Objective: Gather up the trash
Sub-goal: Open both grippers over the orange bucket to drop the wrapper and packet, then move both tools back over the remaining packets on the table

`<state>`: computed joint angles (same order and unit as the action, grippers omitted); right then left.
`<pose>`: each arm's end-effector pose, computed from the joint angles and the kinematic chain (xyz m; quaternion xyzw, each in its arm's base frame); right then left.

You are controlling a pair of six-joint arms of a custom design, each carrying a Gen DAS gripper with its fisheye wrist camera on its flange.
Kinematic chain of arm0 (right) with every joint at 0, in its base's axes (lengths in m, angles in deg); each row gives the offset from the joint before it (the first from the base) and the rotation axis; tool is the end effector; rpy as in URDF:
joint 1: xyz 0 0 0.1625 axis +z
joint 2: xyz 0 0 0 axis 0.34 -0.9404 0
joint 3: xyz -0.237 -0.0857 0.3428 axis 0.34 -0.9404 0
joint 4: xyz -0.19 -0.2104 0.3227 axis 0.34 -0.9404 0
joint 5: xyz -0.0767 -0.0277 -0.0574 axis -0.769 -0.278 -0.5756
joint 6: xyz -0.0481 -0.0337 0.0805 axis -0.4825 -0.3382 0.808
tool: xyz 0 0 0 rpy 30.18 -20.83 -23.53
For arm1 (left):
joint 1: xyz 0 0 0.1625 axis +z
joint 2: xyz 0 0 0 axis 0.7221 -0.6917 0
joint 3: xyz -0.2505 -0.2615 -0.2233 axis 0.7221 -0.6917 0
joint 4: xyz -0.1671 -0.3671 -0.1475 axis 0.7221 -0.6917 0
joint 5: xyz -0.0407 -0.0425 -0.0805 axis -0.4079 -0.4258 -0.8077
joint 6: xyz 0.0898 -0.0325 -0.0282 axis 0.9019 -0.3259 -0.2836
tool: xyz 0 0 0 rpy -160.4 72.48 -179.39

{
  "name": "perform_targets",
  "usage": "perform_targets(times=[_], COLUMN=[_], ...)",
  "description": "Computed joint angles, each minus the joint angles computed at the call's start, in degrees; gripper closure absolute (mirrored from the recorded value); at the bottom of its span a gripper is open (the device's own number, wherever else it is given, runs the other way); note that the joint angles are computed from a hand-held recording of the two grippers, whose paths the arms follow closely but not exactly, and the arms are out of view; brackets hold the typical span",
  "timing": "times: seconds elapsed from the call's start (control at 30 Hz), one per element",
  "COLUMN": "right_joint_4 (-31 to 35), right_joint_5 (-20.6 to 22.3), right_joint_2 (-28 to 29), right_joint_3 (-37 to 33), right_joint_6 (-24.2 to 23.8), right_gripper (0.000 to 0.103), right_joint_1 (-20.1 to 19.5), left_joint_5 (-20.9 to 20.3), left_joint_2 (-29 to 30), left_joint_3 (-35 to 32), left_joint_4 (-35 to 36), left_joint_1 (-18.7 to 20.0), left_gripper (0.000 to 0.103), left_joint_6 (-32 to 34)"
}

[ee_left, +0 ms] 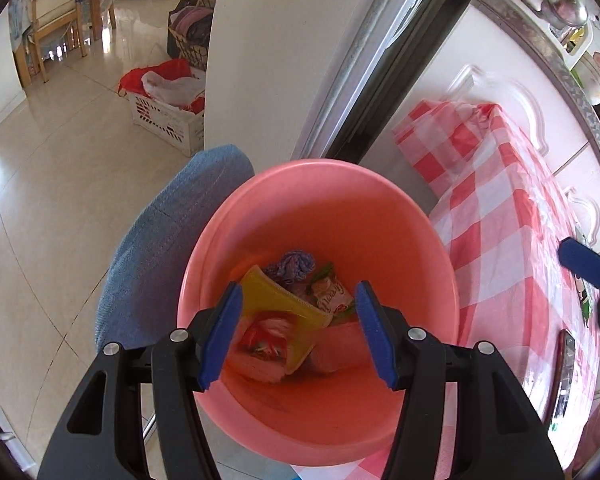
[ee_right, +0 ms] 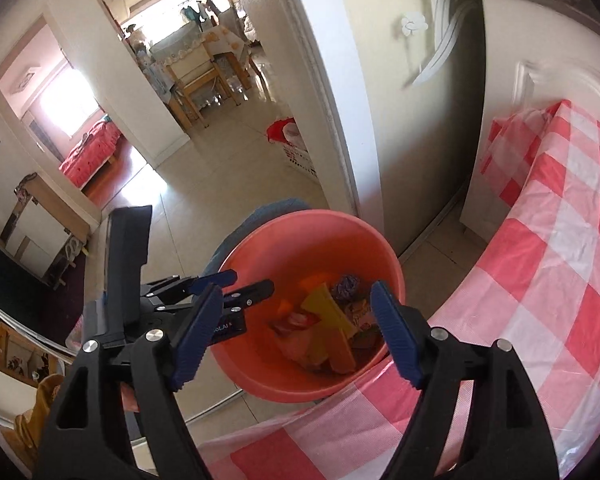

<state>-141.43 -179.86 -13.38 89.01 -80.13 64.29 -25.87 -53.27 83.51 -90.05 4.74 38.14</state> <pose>0.0488 -0.6851 0.3581 0.1872 -0.9435 0.2274 0.1521 -0.3288 -0.7089 -0.0703 0.0982 0.9465 -0.2033 0.2306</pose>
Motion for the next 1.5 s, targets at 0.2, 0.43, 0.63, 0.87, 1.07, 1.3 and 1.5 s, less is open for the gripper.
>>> perform_targets(times=[0.2, 0.43, 0.63, 0.87, 1.07, 1.3, 1.5], right_joint_4=[-4.4, -10.1, -13.2, -13.4, -14.5, -16.3, -17.6], right_joint_5=[2.0, 2.4, 2.9, 5.3, 6.6, 8.7, 11.5], right_joint_2=[-3.2, -8.1, -11.1, -13.5, -16.0, -18.7, -21.1], right_joint_3=[2.6, 6.2, 8.2, 9.0, 10.4, 11.4, 12.0], right_joint_6=[0.9, 0.7, 1.4, 2.9, 3.2, 4.9, 5.9], right_gripper=[0.019, 0.015, 0.015, 0.015, 0.011, 0.01, 0.01], right_joint_1=[-0.8, -3.1, -5.2, -8.2, -10.4, -13.4, -16.3], left_joint_5=[0.2, 0.6, -0.4, -0.5, 1.0, 4.5, 6.1], left_joint_2=[-0.4, 0.2, 1.3, 3.5, 6.2, 9.7, 12.3], left_joint_3=[0.5, -0.5, -2.5, -6.0, -9.9, -14.9, -18.9], left_joint_4=[-1.0, -2.1, -1.5, 0.5, 2.8, 5.6, 7.5], left_joint_1=[-0.5, -2.3, -3.6, -5.8, -8.2, -10.7, -12.3], left_gripper=[0.028, 0.02, 0.018, 0.014, 0.011, 0.01, 0.01], left_joint_6=[1.0, 2.8, 4.0, 5.9, 7.7, 9.2, 11.3])
